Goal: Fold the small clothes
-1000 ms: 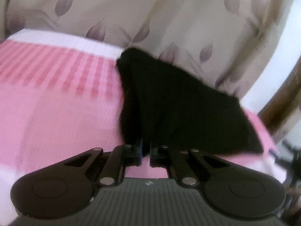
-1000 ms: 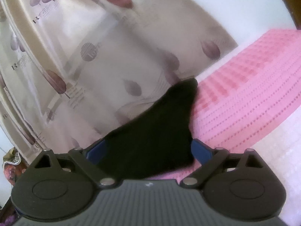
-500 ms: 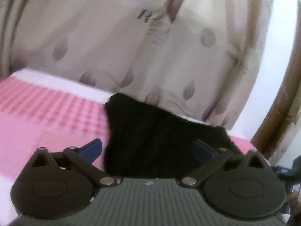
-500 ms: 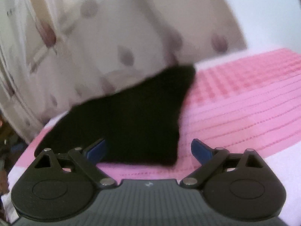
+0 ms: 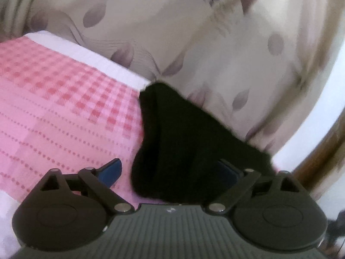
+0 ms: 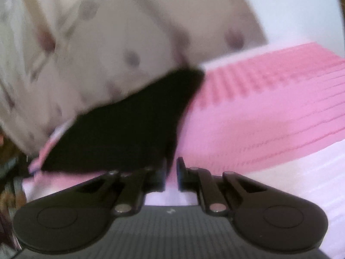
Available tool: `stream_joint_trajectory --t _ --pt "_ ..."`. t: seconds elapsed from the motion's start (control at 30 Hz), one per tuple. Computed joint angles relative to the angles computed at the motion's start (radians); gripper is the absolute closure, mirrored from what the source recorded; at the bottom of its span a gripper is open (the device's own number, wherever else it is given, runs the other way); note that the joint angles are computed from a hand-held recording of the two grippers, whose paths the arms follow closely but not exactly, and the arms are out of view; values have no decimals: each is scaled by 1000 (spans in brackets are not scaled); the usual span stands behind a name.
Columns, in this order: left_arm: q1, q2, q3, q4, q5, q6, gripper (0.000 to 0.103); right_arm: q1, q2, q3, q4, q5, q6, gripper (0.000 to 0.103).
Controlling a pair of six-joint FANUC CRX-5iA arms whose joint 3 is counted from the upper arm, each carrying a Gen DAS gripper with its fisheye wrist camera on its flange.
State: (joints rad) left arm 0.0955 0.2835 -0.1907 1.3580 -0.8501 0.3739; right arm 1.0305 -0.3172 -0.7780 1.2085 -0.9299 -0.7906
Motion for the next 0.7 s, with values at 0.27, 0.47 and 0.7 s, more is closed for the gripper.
stream_joint_trajectory --t 0.27,0.47,0.7 --pt "-13 98 226 -150 -77 162 0 -82 182 137 213 -12 77 45" --pt "-22 274 504 -328 -166 405 1 -140 360 310 135 -34 333 34" --pt "-44 511 876 -453 -315 564 18 -195 428 333 77 63 399 32"
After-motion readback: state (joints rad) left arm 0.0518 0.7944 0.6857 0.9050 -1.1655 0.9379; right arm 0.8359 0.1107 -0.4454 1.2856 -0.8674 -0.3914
